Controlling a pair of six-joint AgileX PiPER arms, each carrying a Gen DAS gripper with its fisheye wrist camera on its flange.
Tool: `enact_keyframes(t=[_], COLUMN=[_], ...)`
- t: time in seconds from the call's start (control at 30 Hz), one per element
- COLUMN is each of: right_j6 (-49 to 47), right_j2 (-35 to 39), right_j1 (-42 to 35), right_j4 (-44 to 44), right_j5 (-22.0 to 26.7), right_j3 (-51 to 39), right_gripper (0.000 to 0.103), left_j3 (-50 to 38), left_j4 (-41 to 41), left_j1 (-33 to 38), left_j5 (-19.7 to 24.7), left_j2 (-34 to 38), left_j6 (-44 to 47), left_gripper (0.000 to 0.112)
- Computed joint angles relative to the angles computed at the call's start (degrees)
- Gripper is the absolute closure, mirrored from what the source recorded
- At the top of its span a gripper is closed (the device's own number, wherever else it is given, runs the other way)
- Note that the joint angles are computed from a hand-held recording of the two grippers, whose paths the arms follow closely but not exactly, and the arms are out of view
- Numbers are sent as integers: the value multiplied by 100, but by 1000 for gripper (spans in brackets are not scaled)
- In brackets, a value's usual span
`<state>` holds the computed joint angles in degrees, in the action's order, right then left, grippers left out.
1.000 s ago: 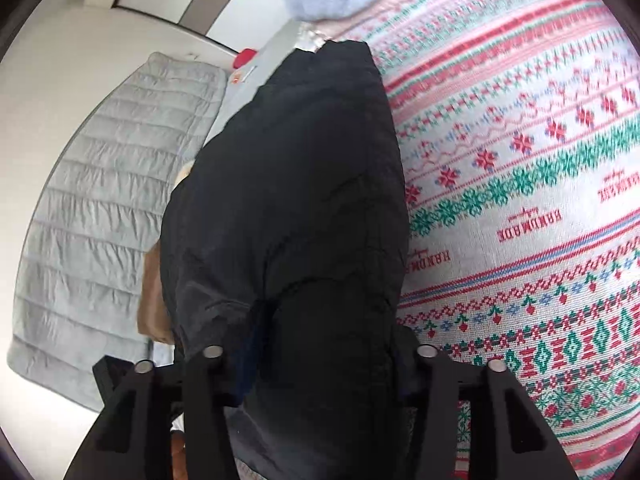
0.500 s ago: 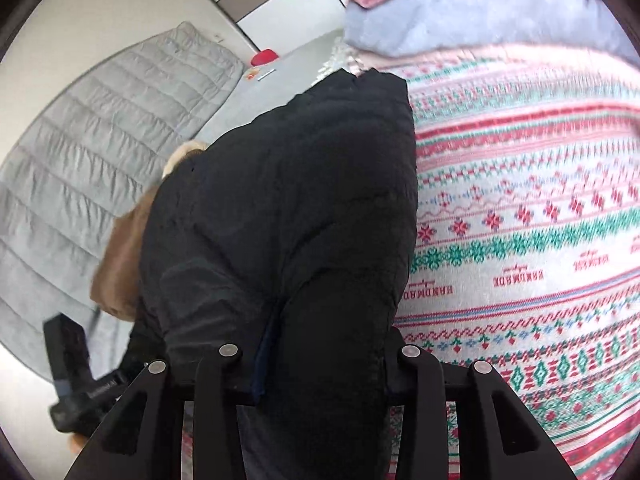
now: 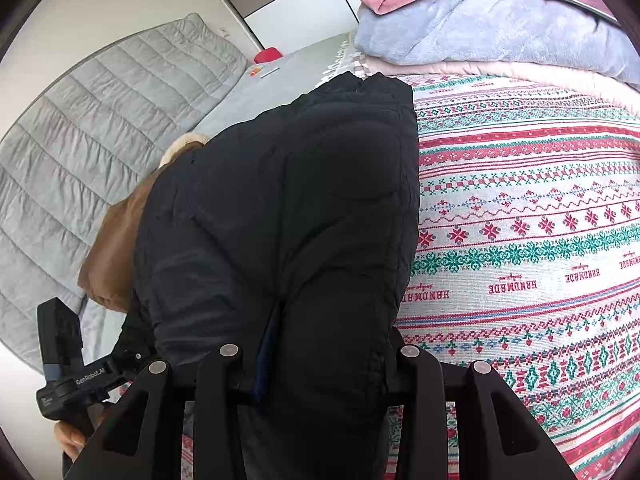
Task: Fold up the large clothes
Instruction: 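Clamp the jacket bundle with both tools and lift it off the blanket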
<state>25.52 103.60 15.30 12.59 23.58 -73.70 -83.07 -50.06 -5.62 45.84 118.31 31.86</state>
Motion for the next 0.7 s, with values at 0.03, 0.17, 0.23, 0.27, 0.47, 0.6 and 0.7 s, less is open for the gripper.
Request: enact_keyframes(t=[0.03, 0.17, 0.23, 0.27, 0.47, 0.6, 0.7], right_j6=[-4, -54, 2, 90, 556, 892, 1146], right_j2=[5, 0, -20, -50, -117, -181, -260], right_j1=[-3, -12, 14, 46, 218, 303, 358], right_j4=[4, 64, -5, -137, -801, -1187, -1483], right_j5=[0, -5, -5, -27, -94, -176, -218], right_j3=[0, 1, -10, 0, -15, 10, 46], right_gripper=[65, 65, 67, 68, 73, 75, 75], left_j3=[-3, 7, 157, 191, 263, 478, 608], left_j4=[-13, 65, -54, -72, -111, -370, -575], left_j1=[0, -96, -138, -161, -163, -108, -84], left_j5=[7, -122, -314, -379, -537, -706, -799], left_j2=[9, -40, -173, -212, -332, -575, -723], left_j6=[6, 42, 167, 178, 330, 792, 1146], left_gripper=[64, 70, 82, 84, 91, 93, 94])
